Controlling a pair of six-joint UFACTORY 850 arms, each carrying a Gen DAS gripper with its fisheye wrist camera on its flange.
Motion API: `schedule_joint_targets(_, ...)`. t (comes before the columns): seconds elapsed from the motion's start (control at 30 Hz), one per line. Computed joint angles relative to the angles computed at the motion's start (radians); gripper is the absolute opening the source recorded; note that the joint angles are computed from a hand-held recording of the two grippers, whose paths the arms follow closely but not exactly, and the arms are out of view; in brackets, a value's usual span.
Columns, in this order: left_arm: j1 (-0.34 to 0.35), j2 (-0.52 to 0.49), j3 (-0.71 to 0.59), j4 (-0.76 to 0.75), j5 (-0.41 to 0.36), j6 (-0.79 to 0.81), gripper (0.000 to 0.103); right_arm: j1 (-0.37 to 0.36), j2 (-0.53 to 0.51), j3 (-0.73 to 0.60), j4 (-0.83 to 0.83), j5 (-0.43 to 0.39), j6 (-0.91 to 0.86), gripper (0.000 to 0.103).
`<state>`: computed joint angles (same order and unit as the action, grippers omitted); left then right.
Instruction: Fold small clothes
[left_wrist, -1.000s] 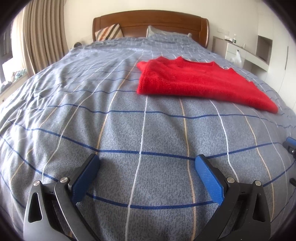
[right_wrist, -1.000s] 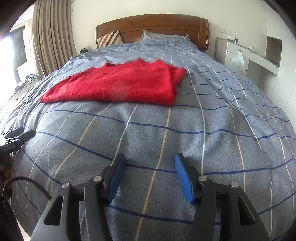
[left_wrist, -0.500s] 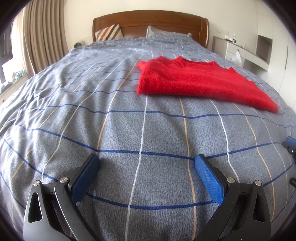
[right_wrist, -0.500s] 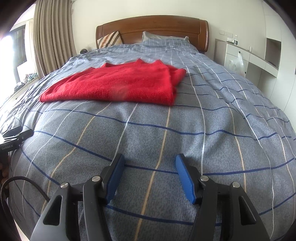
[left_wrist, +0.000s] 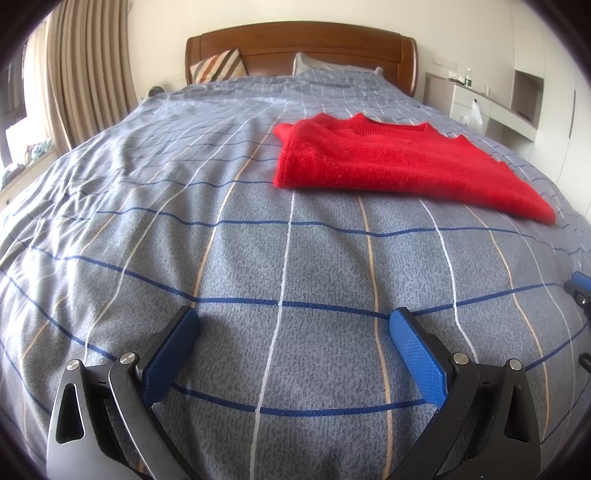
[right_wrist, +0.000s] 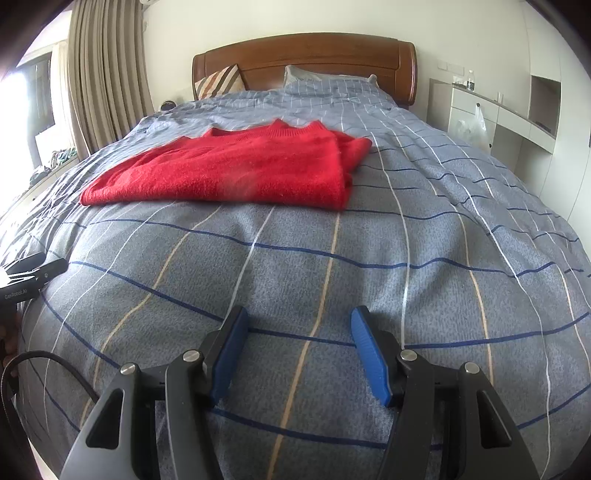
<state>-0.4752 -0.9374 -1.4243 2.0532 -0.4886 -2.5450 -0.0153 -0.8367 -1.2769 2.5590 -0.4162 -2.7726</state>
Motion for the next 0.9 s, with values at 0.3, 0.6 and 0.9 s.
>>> schedule_joint_targets(0.3,-0.002,0.006,0.013,0.022,-0.01,-0.023,0.102,-0.006,-0.005,0.005,-0.013,-0.034,0.023,0.059)
schedule_joint_targets(0.6,-0.004,0.008,0.015,0.013,-0.013,-0.015,0.102,-0.005,-0.006,0.003,-0.001,-0.035,0.012,0.059)
schedule_joint_targets(0.9,-0.004,0.011,0.018,0.008,-0.013,-0.01,0.102,-0.006,-0.005,0.006,0.004,-0.039,0.007,0.059)
